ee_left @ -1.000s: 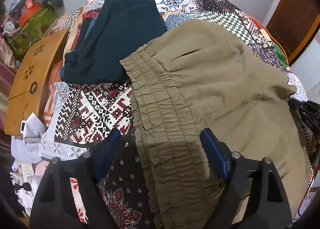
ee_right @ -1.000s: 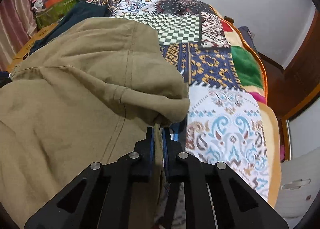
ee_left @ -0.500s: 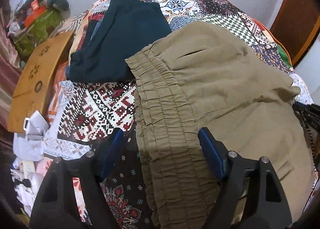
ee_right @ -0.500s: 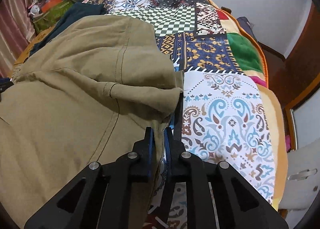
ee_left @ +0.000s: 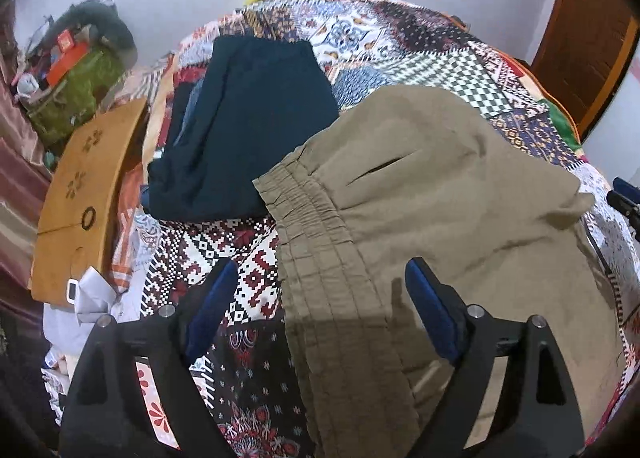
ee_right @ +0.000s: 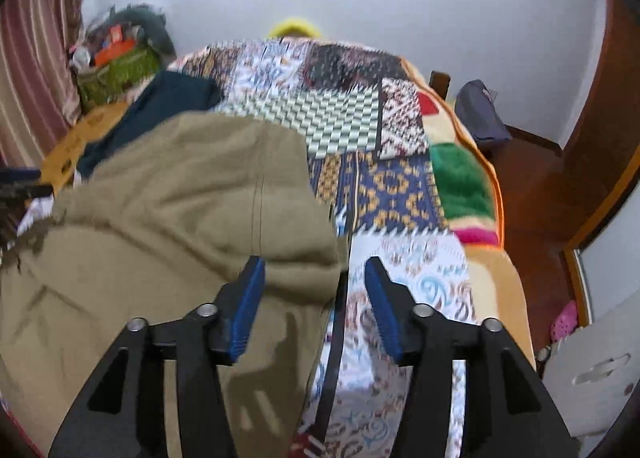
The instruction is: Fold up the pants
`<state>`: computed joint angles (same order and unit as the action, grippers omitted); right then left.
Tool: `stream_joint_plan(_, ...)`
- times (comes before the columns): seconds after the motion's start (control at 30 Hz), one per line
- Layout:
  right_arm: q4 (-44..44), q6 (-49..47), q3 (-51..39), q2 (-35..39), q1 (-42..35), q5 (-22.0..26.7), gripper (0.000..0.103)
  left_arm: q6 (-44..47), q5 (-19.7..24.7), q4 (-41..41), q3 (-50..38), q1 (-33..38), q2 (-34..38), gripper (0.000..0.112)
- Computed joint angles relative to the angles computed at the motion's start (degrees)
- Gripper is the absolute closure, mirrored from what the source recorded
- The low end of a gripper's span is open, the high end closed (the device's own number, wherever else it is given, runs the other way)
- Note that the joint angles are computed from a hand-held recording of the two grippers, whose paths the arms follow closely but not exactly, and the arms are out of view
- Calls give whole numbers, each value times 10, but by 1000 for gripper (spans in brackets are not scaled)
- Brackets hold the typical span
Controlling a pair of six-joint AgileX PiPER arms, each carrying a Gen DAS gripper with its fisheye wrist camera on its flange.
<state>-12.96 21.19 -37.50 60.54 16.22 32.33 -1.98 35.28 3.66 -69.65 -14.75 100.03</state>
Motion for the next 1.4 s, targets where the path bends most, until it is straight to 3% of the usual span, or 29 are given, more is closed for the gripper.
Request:
stream_joint_plan(0.17, 85, -89, -16, 62, -51, -39, 51, 37, 36, -57, -52, 28, 60, 26)
stream_joint_plan(0.33, 268, -268, -27, 142, -113, -58, 51, 106, 61, -147, -68, 51, 92, 26)
stream_joint_plan(0.43, 341, -341, -33, 175, -127, -51, 51, 115, 52, -149, -62, 46, 94, 26)
stream_joint_plan(0.47, 350, -349, -32, 180, -125, -52, 53, 120, 50, -153, -61, 45, 94, 29)
stream_joint_plan(0.53, 375, -378, -34, 189, -123, -48, 66, 134, 47, -164, -57, 45, 92, 40)
stream_joint_plan(0.57, 359, -363, -34, 191, -116, -51, 68, 135, 44, -163, -53, 42, 89, 49)
stream_joint_plan(0.67, 264, -272, -35, 196, -87, -64, 79, 101, 20, -109, -39, 25, 74, 58)
stream_joint_plan(0.9, 146, -173, -37, 205, -48, -65, 85, 25, -17, -2, -10, -2, 50, 66)
stream_joint_plan(1.13, 40, -68, -40, 221, -12, -61, 87, -14, -53, 12, 22, 3, 45, 65)
stream_joint_plan(1.4, -45, 41, -44, 208, 17, -45, 84, -88, -71, 97, 44, -15, 25, 52)
